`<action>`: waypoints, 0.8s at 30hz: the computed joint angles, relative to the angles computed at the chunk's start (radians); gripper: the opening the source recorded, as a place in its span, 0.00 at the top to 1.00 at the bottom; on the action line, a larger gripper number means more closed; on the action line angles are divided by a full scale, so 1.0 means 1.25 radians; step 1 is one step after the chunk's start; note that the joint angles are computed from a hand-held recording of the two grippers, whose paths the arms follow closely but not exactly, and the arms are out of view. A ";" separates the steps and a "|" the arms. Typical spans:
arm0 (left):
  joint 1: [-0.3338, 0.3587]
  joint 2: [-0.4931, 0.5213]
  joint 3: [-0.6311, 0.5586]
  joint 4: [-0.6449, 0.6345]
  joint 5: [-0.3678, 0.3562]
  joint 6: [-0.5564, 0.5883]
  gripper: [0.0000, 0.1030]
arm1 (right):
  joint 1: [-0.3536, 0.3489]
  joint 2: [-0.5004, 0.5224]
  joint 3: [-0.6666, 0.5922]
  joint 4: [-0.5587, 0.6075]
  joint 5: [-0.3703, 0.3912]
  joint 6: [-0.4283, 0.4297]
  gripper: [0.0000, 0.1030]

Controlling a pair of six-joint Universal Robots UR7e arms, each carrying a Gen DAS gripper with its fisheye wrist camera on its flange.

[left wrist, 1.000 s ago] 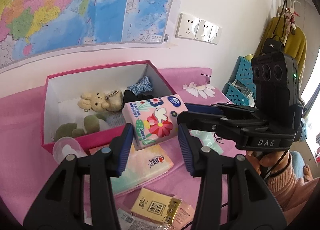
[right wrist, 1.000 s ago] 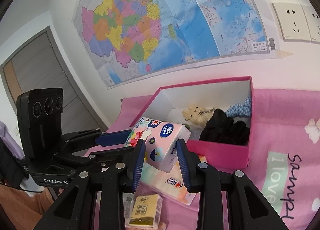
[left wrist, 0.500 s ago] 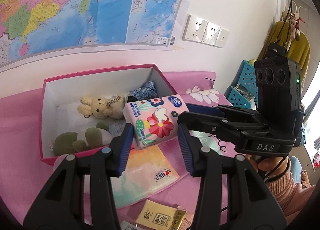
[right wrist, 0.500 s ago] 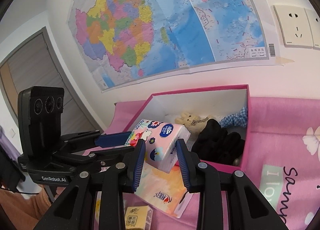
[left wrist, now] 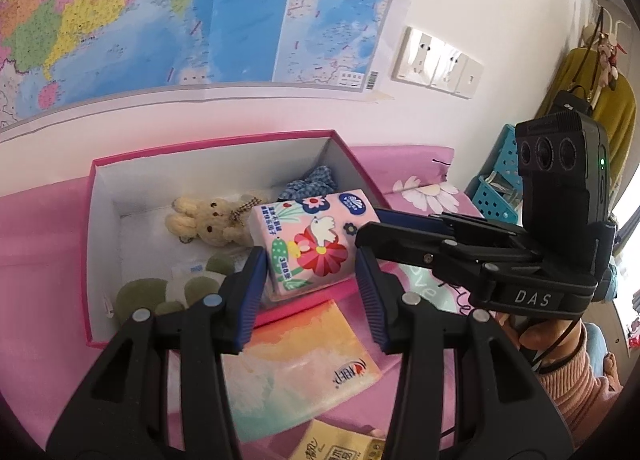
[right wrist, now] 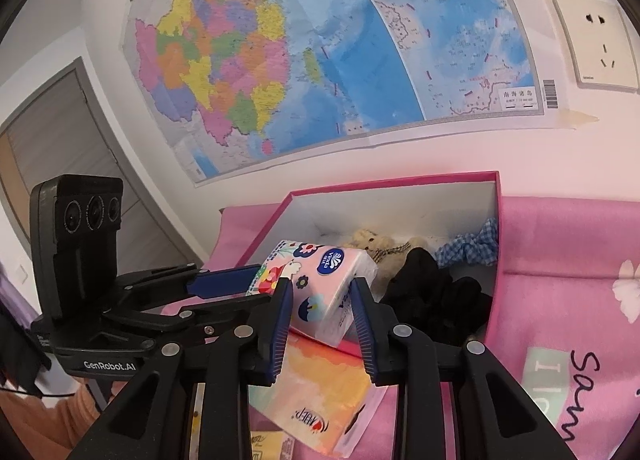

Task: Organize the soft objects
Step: 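Carry the floral tissue pack into the pink box and release it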

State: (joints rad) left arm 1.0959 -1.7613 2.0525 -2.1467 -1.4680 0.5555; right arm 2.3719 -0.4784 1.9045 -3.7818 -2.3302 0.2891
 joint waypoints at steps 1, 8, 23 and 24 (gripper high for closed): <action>0.000 0.006 -0.002 -0.003 0.004 -0.004 0.54 | -0.006 -0.001 0.001 -0.001 0.007 0.002 0.70; -0.002 0.042 -0.013 -0.014 0.030 -0.024 0.54 | -0.032 -0.006 -0.007 0.016 0.018 0.009 0.71; -0.001 0.046 0.010 -0.057 0.089 -0.029 0.54 | -0.065 0.009 -0.017 0.038 0.014 0.038 0.62; -0.001 0.043 0.012 -0.059 0.089 -0.027 0.54 | -0.062 0.010 -0.018 0.045 0.007 0.039 0.62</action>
